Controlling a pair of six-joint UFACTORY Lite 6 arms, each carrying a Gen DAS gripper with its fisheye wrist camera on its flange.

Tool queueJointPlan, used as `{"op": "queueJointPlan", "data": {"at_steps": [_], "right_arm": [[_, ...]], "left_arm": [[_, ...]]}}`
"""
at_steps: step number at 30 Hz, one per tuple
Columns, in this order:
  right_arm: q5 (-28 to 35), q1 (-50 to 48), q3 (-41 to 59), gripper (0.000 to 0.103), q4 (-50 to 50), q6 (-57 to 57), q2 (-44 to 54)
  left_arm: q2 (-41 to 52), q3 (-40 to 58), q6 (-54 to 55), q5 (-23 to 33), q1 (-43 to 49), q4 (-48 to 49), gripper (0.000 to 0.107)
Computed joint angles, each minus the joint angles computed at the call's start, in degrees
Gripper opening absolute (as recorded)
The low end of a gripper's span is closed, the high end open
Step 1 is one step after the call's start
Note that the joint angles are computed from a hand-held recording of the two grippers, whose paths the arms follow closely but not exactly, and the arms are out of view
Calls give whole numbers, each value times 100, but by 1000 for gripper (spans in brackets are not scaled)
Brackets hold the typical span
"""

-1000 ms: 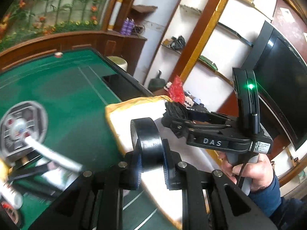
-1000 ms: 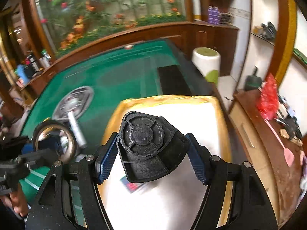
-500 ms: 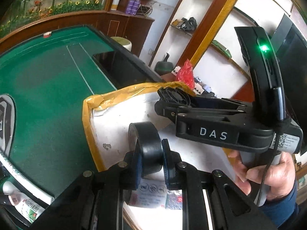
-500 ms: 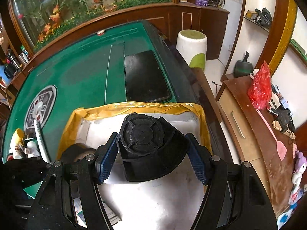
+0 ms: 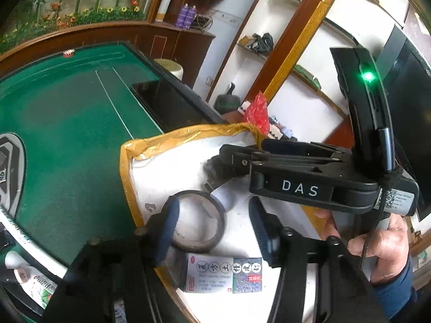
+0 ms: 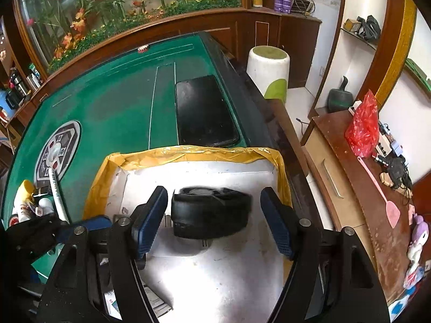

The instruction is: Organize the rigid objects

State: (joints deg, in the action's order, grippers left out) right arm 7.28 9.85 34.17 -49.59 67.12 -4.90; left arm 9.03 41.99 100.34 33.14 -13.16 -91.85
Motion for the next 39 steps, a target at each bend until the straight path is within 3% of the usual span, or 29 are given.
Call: {"op": "queueJointPlan", "data": {"at_steps": [5,8,12,16,21,25,28,31,39], "right_arm": [[108,196,-436,72,-30,398,-861],[249,684,-931,72,-58,821,-1899],[498,1609,-1386,72,-962,2244,-2842],[832,2747,-1455,72,-2335,4092,-3015],[1589,4240,-914,72,-3499,5453,-2008],[1763,4921,-345,72,-3809,5859,-930],[1593,4995,183,72,-3413,5493,-110],[1810,5083,826,72,-2465,4544,754],[1598,4609,1684,72,-671,2693,1977]], "left_arm": [[-625,-378,-300,339,316,453,56],[-1289,-859,-404,626,726,838,56],[-1902,-1252,-644,1014,1402,1411,56],[-2459,-1542,-635,1787,2689,2105,56],[-2633,-1550,68,2732,4713,2772,59],[-1852,-1046,885,3088,6331,3181,61],[-1140,-552,1312,3111,7143,3270,62],[-624,-243,1645,2854,7503,3188,63],[406,466,2034,2587,7915,3146,63]]}}
